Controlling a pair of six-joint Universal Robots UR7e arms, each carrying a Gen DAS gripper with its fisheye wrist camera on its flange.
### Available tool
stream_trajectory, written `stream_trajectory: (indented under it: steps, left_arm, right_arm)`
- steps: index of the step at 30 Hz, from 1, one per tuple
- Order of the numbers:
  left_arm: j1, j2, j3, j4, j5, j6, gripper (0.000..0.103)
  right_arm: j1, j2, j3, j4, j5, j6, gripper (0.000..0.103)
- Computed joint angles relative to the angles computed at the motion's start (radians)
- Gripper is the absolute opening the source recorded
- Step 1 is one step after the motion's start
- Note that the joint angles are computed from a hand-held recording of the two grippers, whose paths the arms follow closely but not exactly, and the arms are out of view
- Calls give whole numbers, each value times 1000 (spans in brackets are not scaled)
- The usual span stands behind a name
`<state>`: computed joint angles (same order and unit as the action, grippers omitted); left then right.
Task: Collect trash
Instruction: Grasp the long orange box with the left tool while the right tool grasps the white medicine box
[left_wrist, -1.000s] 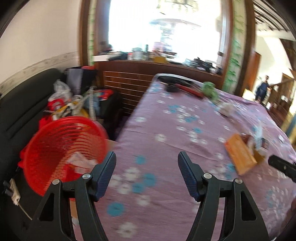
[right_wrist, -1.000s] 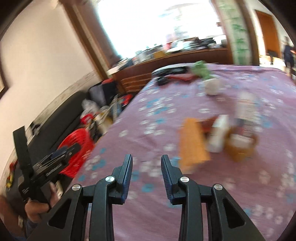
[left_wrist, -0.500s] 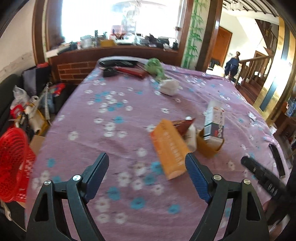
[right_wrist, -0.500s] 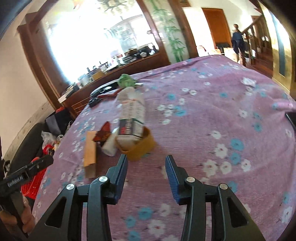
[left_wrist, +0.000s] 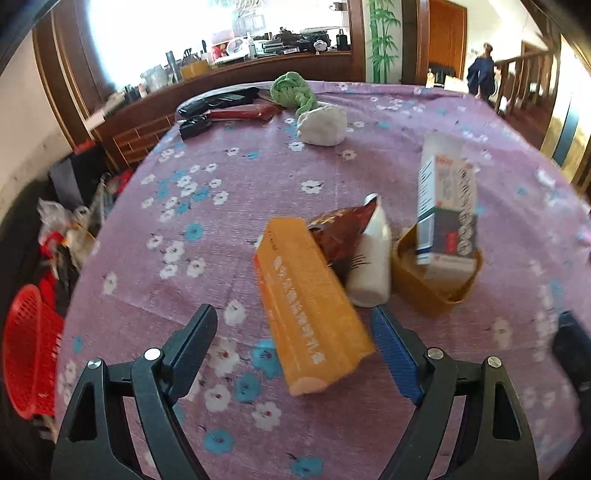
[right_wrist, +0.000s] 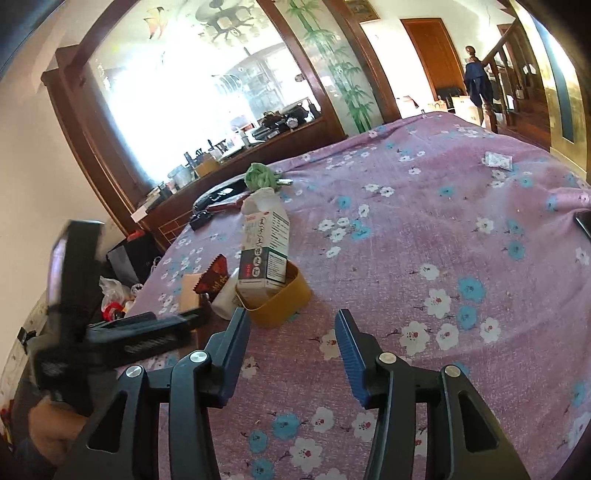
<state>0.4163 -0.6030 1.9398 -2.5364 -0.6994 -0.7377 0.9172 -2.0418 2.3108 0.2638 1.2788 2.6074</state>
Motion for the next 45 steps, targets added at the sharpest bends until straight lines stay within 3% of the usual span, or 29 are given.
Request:
stream_trajectory:
  steps: [1,3,5,9,11,16,21,26,30,32,38,40,41,42,45]
  left_arm:
    - [3,-2,4,2,12,-4,78]
    - [14,-18,21,-14,12,-5,57]
    - [31,-40,48,-75,-12,14,45]
    - [53,-53,79,-148,-22,48,26]
    - [68,-53,94,-205,-37,80,21]
    - [76,-47,147,-392,-41,145,21]
    - [85,-59,194,-542,-40,164,21]
    - [90,-67,213,-598,-37,155,21]
    - [64,-58,226,-642,12,168,21]
    - [54,-53,230,-661,35,175,21]
    - [48,-51,235,-688,48,192,21]
    - [48,-52,238,-693,46,196,21]
    - [47,-52,238,-695,48,198,21]
    - [47,-51,238,-698,49,200,21]
    - [42,-49,241,-707,56,205,21]
  right_arm:
    - [-9,-5,2,4,-11,-2,53]
    - [-12,-4,2,6,-16,-4,53]
    - [-6,-4,3,0,-8,-6,53]
    - [10,-7,7,-14,16,-4,53]
    - [27,-2,6,-25,41,1,53]
    - [83,24,-1,-50,120,8,56]
    - [209,78,-20,-92,289,31,58]
    - [379,183,-102,-103,463,111,65]
    - [496,301,-180,-139,602,132,69]
    - [538,375,-225,-144,671,135,71]
    - [579,517,-304,-177,779,141,71]
    - [588,545,-314,-202,827,126,66]
    - [583,550,-318,-199,826,126,48]
    - [584,558,-326,-189,835,127,39]
    - [564,530,-308,-189,798,134,38]
